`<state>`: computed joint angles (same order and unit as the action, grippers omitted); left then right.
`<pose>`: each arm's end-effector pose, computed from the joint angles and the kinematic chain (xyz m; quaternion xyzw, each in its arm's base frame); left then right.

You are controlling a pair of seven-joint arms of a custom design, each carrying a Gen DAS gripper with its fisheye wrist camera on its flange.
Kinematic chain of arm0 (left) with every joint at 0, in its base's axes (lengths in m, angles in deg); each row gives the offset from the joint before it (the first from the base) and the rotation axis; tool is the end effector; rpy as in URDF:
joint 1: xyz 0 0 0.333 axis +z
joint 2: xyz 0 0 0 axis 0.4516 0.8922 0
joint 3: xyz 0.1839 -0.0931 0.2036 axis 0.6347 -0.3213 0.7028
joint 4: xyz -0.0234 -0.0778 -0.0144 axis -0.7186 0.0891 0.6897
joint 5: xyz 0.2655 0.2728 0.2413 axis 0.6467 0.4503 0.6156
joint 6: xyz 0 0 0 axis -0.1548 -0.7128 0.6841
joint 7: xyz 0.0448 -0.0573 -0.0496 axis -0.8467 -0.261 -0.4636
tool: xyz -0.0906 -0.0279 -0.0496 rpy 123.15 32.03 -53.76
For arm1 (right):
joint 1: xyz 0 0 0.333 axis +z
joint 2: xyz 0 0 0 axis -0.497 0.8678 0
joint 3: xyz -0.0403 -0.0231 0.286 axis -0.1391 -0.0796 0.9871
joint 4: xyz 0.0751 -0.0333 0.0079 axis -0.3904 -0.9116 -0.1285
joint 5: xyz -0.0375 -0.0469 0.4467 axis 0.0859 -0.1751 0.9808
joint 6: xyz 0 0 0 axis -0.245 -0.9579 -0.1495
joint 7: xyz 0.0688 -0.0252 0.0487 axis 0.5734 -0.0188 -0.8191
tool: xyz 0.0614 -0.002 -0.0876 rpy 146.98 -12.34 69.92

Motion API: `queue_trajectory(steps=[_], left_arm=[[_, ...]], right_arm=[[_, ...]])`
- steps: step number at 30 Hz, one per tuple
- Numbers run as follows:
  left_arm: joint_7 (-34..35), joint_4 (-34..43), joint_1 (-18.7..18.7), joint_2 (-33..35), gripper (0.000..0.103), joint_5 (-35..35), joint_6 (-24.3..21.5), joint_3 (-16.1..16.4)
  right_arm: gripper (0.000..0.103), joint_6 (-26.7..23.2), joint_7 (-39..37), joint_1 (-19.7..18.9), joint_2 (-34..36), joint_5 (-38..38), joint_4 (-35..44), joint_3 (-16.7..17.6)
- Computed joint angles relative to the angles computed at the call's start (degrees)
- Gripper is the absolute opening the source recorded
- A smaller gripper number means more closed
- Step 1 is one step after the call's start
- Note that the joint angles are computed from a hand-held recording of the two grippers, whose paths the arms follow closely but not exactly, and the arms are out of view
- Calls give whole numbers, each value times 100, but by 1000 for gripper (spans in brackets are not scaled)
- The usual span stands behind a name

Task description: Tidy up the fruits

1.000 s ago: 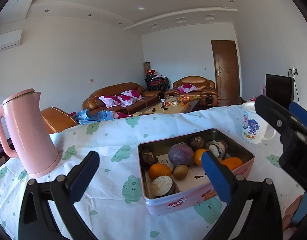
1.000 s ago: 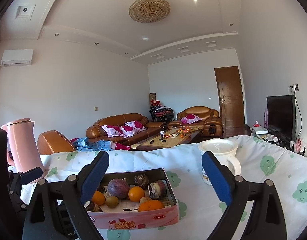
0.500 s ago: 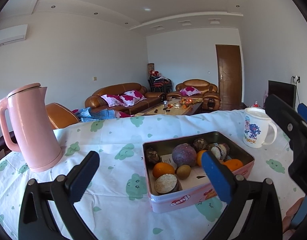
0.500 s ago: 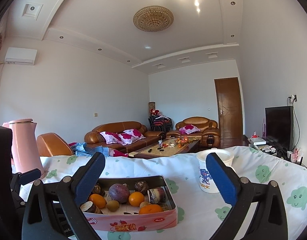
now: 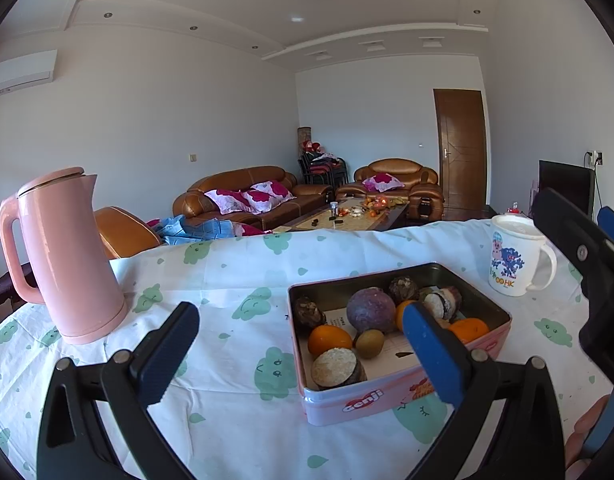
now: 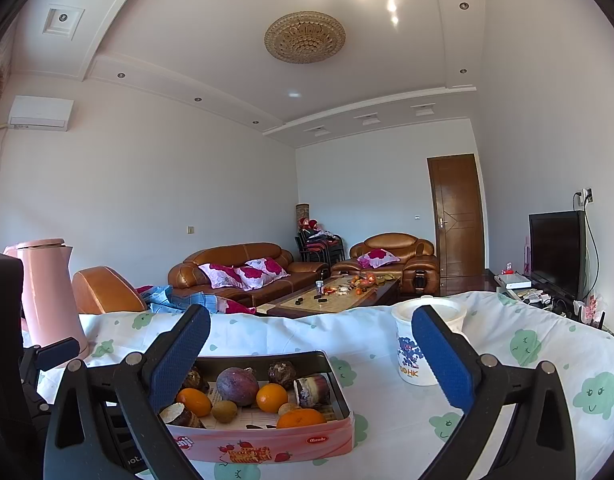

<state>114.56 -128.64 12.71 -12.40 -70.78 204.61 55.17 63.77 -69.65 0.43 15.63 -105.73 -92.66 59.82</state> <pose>0.6951 -0.3715 0.4743 -0.3548 0.7256 -0.5099 0.2960 0.5795 0.3296 0.4776 -0.2997 0.6434 -0.6205 0.3336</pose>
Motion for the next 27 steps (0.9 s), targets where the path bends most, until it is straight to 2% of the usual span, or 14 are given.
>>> queue_trajectory(steps=[27], left_arm=[[-32, 10, -7, 4, 103, 17, -9, 29]], right_arm=[[102, 18, -10, -15, -24, 5, -9, 10]])
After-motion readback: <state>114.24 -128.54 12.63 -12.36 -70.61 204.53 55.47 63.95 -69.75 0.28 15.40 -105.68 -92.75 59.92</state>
